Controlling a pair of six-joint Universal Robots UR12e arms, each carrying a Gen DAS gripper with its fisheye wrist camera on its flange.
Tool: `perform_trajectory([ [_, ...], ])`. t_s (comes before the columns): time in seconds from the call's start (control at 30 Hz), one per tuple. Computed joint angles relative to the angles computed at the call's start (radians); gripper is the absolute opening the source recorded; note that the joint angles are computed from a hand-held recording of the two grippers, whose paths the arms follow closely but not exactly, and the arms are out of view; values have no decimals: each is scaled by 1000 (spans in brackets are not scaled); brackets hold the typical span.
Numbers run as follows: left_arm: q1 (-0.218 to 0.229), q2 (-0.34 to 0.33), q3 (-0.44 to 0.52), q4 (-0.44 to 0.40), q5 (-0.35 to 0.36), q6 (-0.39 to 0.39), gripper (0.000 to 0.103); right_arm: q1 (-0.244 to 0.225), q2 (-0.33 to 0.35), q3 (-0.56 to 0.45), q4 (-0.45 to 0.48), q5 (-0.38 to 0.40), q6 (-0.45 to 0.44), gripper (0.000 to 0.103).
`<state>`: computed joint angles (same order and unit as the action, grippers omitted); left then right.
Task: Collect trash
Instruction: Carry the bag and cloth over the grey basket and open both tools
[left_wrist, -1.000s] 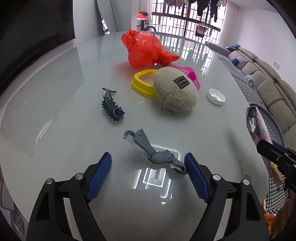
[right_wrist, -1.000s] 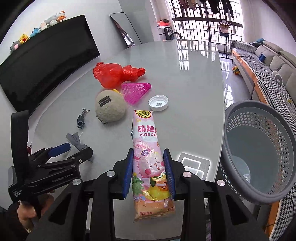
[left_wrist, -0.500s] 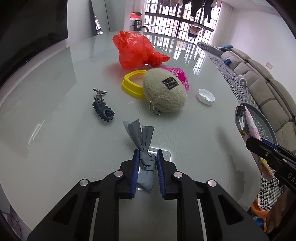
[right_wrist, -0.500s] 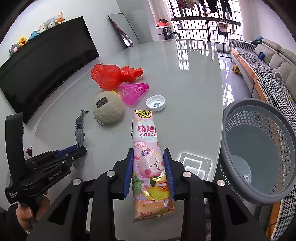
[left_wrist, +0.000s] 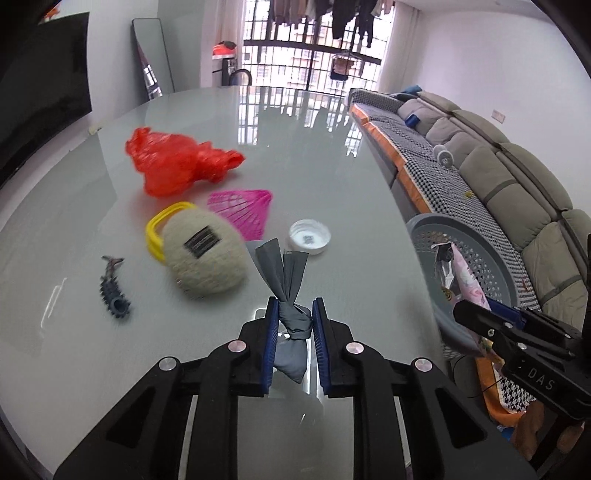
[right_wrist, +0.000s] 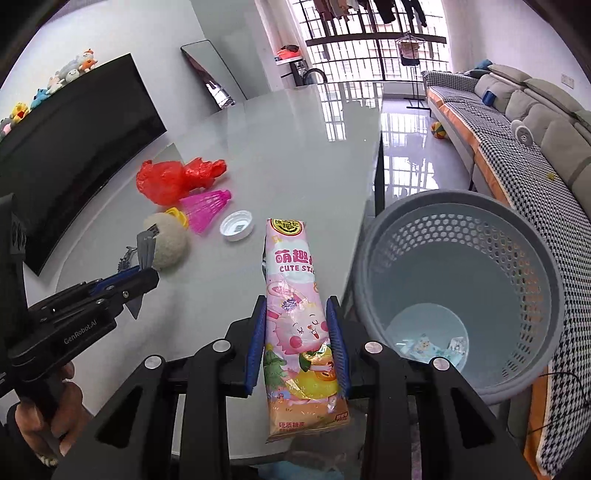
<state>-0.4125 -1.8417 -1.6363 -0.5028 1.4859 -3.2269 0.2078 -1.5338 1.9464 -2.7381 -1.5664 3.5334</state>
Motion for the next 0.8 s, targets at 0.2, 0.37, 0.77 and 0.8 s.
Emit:
perform_trajectory([
  [0.2, -54, -63, 100, -27, -57, 69, 19, -63, -55, 42, 13, -42, 24, 31],
  [0.37, -97, -118, 185, -77, -72, 124, 19, -119, -86, 75, 20, -47, 51, 31],
  [0.77, -152, -204, 293, -196, -81, 143, 19, -218, -99, 115, 36, 1, 51, 32],
  [0.8, -155, -206, 294, -197, -74, 140, 19, -223, -98, 116, 39, 4, 50, 32],
])
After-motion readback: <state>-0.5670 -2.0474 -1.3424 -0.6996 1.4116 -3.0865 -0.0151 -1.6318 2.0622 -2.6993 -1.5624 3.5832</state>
